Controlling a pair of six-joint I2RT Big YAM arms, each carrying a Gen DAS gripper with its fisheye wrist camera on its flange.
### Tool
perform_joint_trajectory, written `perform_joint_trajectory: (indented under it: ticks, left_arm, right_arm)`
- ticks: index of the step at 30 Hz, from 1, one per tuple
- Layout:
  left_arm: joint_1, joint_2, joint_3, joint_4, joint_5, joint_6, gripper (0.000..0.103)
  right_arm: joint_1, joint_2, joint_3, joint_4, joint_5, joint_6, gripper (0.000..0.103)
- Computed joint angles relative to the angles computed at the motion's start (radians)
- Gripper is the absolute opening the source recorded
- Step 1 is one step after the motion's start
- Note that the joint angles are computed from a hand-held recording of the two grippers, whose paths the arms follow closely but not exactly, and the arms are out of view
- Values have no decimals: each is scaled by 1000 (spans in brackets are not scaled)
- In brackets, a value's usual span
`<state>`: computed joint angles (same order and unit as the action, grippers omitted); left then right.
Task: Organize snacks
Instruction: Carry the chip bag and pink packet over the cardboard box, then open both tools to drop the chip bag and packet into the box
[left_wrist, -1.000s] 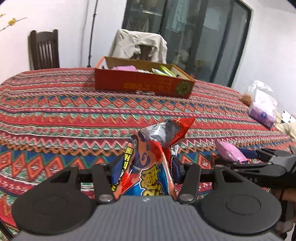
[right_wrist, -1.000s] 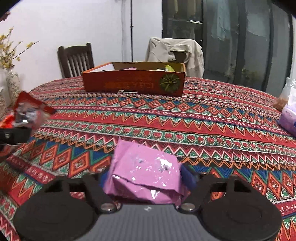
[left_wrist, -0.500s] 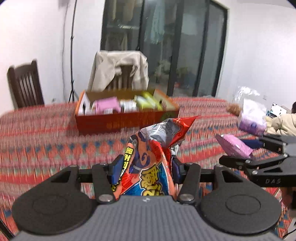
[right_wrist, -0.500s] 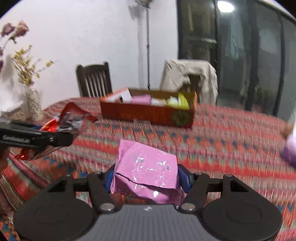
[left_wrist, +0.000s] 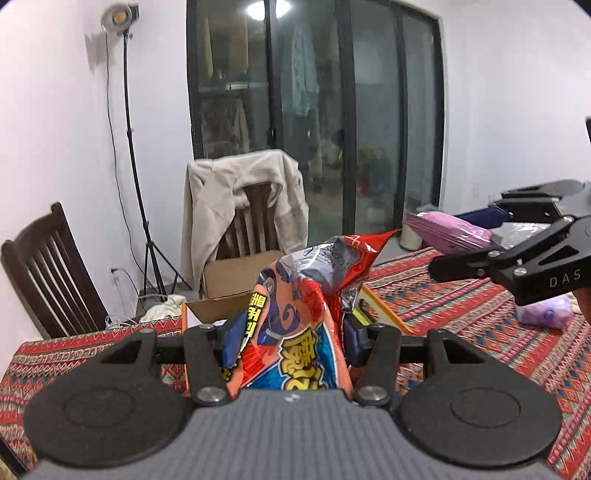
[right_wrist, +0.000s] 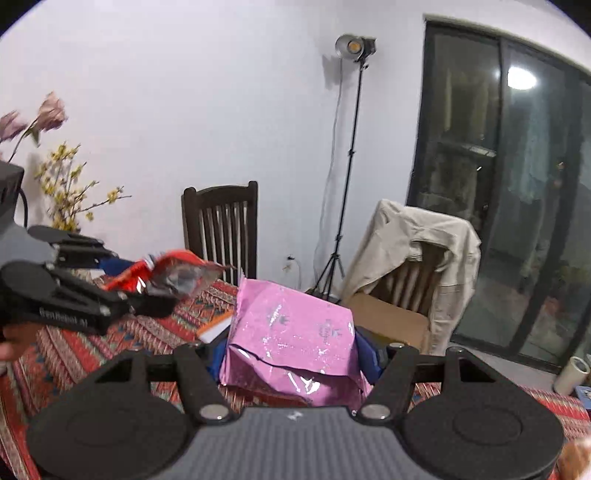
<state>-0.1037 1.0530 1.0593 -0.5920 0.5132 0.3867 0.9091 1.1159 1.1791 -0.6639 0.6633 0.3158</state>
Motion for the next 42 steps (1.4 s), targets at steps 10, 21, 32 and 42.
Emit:
perform_joint_trajectory:
  ticks: [10,21,32,42]
  left_arm:
    - [-110,492,364,-39,-204,-162,53]
    - [-127,724,424,-32,-273,-267,53]
    - [-119,700,440,-118,-314,-279,87]
    - [-92,458,429,-204,-320,-245,100]
  right_arm:
    - [-312,394,296,-73,-298,-46,66]
    - [-388,646,313,-14,-343,-5,59]
    - [-369,638,321,-67,-315,6,82]
    - [-340,444,335,-216,-252,131,88]
